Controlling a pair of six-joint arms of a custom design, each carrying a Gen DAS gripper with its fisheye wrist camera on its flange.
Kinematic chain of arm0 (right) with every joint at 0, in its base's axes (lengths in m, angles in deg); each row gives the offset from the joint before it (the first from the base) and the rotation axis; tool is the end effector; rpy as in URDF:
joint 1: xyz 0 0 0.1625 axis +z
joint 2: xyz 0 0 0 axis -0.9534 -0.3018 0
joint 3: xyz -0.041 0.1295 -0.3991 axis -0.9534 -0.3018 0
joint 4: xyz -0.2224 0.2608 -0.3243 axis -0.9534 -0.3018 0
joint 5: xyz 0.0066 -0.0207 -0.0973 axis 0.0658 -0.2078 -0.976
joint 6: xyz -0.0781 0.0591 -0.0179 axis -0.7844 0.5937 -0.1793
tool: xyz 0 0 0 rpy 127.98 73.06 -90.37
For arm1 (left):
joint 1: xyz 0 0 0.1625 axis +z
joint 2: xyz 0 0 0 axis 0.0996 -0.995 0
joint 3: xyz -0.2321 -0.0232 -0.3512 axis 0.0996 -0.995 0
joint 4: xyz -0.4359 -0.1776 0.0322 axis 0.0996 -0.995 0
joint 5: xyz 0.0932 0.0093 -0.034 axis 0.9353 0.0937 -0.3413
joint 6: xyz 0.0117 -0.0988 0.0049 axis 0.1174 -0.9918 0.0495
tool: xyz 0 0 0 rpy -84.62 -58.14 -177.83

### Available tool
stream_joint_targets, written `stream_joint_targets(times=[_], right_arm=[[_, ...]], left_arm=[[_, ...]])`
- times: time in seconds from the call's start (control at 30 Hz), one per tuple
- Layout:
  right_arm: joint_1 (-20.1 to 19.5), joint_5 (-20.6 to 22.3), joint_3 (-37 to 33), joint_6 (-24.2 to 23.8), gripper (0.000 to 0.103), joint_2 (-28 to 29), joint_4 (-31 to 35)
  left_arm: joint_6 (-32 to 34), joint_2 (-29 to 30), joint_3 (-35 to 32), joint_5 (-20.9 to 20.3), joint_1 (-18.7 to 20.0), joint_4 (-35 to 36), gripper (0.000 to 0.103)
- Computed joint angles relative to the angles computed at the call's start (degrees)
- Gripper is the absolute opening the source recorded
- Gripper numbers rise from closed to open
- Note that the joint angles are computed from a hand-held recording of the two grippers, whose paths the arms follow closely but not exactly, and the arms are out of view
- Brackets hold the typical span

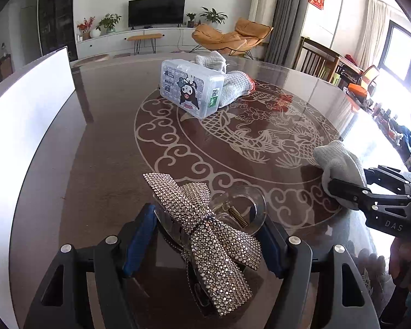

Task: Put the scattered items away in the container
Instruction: 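Grasp the rhinestone bow clip with the left tool while the right tool grasps a white glove, then lift the bow clip and white glove above the table with both tools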

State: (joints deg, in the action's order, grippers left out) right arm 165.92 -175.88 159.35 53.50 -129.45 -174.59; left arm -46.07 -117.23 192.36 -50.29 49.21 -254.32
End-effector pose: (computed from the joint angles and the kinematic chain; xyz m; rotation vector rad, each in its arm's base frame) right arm 0.1108 -0.4595 0.0857 0.4486 -2.3376 0.7369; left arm -0.1139 -0.4978 0.0598 0.7494 2.4260 -0.6268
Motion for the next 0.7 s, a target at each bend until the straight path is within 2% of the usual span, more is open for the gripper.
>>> stream_joint_targets(times=[0.07,0.1,0.2,0.3,0.43,0.7], right_arm=[[-0.64,-0.82,0.01,0.6,0.058,0.61,-0.71],[-0.62,-0.71,0.06,0.14,0.061,0.82,-1.82],[-0.62,-1.73,-1.29,-0.47,0.067,1.68,-0.94],[0.27,-3.79,-2.43,-1.77,0.07,3.74,-3.2],[0.49,-4.62,-2.85,0.13,0.071,4.25,-3.53],[0.71,-5.08,-3.12,0.27,0.071,4.65,-3.74]], left_arm=[[-2.08,1.2,-0.45,4.05,-1.14,1.46,0.082],[-2.8,1.46,-0.35,5.41,-1.31,1.47,0.084],[-5.0,1.52,-0.99,6.58,-0.88,3.51,0.093],[-6.45,2.15,-1.58,8.7,-1.01,5.23,0.102],[-6.99,2.28,-1.69,8.88,-1.04,5.37,0.103],[-7.09,2.46,-1.76,8.99,-1.08,5.24,0.103]])
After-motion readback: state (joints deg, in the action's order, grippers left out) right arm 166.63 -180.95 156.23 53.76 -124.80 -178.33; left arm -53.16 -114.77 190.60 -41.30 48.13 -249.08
